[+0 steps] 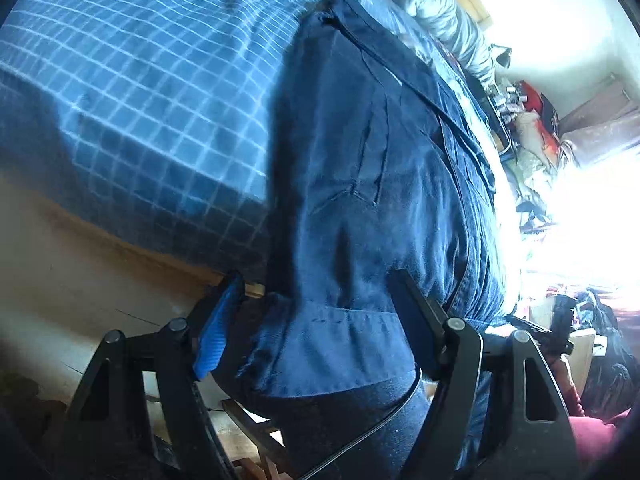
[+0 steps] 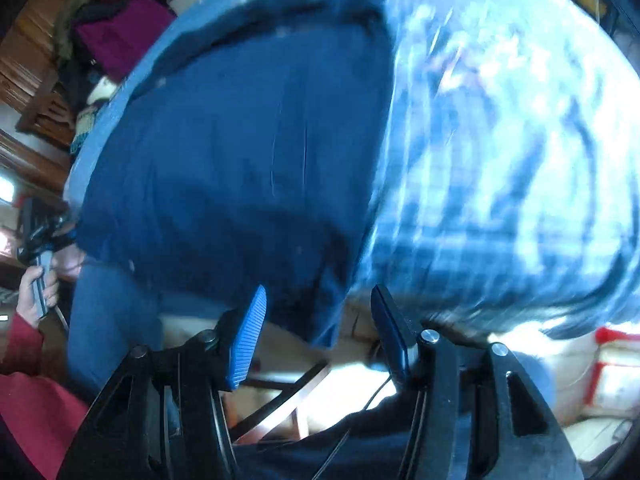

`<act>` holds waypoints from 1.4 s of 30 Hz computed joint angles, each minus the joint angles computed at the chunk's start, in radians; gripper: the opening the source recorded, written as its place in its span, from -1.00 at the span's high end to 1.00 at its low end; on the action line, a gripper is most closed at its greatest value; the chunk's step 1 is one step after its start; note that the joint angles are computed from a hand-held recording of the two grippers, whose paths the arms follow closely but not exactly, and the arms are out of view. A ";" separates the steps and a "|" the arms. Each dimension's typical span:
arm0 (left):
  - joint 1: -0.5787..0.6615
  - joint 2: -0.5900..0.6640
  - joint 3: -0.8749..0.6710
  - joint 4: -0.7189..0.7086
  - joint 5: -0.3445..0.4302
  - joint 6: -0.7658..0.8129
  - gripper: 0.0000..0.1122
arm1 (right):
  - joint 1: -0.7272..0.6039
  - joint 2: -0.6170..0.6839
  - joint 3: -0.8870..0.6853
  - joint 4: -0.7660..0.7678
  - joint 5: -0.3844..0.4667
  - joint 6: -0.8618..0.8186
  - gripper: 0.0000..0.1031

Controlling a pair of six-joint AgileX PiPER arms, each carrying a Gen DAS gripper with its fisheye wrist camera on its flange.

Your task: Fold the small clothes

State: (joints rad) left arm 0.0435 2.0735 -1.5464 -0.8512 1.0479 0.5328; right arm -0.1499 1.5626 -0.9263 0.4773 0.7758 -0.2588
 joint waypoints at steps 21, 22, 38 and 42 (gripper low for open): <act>0.021 0.032 0.009 0.032 0.047 0.032 0.59 | -0.126 0.173 0.099 0.376 -0.031 -0.360 -0.07; 0.018 0.031 0.010 0.028 0.054 0.047 0.79 | -0.119 0.177 0.087 0.370 -0.022 -0.355 0.18; 0.119 0.027 -0.159 -0.581 0.154 0.060 0.87 | -0.346 -0.157 -0.174 0.636 0.332 -0.352 0.80; 0.076 0.188 -0.544 -0.519 0.117 -0.127 0.86 | -0.304 -0.001 -0.455 0.616 0.303 -0.269 0.80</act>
